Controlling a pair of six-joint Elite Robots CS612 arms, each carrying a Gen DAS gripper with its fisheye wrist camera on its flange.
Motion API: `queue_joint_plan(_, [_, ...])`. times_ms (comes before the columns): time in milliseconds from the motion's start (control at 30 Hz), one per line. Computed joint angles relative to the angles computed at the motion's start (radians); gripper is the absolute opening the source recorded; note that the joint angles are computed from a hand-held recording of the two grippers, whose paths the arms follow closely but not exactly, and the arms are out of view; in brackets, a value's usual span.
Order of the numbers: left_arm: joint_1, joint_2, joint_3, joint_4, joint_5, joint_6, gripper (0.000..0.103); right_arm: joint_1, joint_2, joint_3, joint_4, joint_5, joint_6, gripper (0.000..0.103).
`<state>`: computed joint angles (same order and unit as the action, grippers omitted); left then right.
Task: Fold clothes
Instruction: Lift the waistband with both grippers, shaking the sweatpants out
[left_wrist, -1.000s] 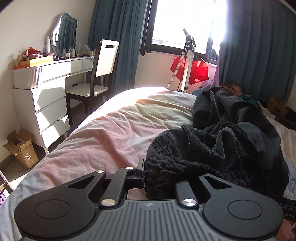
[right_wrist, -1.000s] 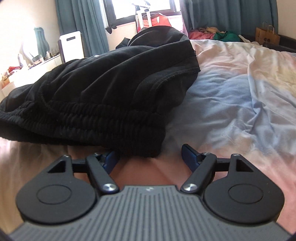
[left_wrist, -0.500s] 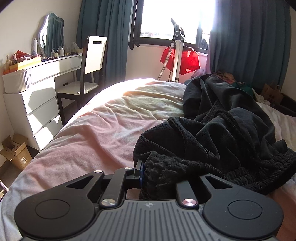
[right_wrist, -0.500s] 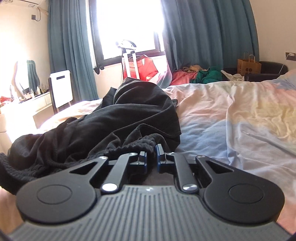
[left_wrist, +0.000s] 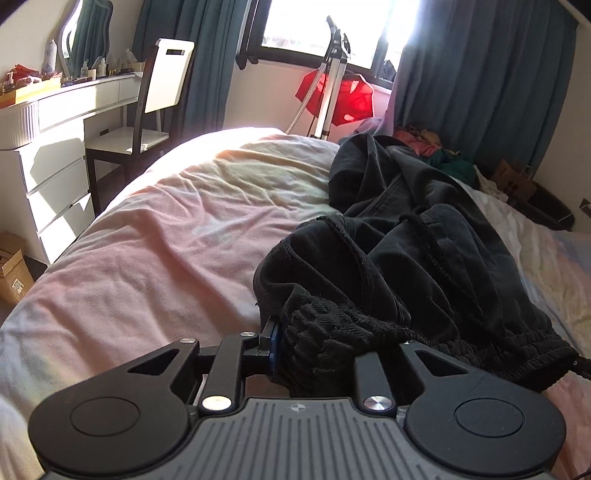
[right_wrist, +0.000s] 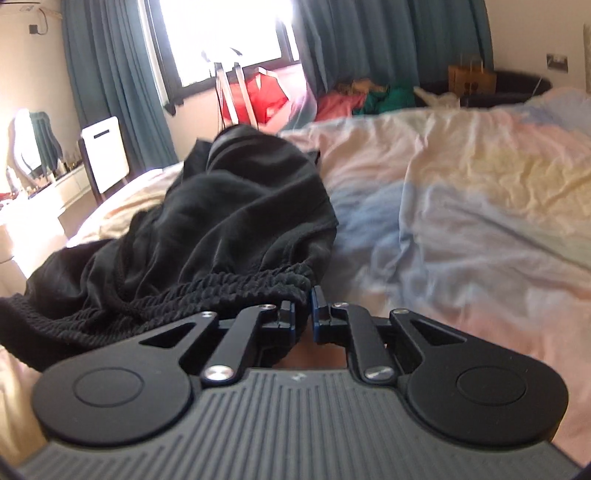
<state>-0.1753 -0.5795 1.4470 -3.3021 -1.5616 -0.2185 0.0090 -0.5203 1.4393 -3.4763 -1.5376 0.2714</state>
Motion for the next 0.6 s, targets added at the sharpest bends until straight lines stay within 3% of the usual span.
queue_joint_plan(100, [0.003, -0.012, 0.013, 0.044, -0.005, 0.006, 0.028, -0.007, -0.012, 0.014, 0.069, 0.039, 0.021, 0.012])
queue_joint_plan(167, [0.008, -0.026, 0.027, 0.071, -0.024, 0.001, 0.042, -0.012, -0.025, 0.031, 0.075, 0.066, 0.026, 0.014])
queue_joint_plan(233, [0.016, -0.043, 0.046, 0.096, -0.059, -0.009, 0.065, -0.021, -0.044, 0.061, 0.074, 0.105, 0.026, 0.014])
queue_joint_plan(267, [0.021, -0.050, 0.057, 0.090, -0.086, -0.014, 0.067, -0.026, -0.054, 0.076, 0.074, 0.125, 0.026, 0.014])
queue_joint_plan(333, [0.030, -0.063, 0.085, 0.054, -0.129, -0.031, 0.073, -0.036, -0.075, 0.108, 0.072, 0.167, 0.026, 0.014])
queue_joint_plan(467, [0.042, -0.060, 0.113, -0.112, -0.201, -0.100, 0.091, -0.061, -0.080, 0.133, -0.018, 0.259, 0.112, 0.016])
queue_joint_plan(533, [0.042, -0.048, 0.097, -0.147, -0.200, -0.150, 0.094, -0.069, -0.064, 0.117, -0.063, 0.281, 0.194, 0.026])
queue_joint_plan(600, [0.038, -0.037, 0.075, -0.123, -0.177, -0.187, 0.094, -0.074, -0.041, 0.091, -0.092, 0.277, 0.282, 0.055])
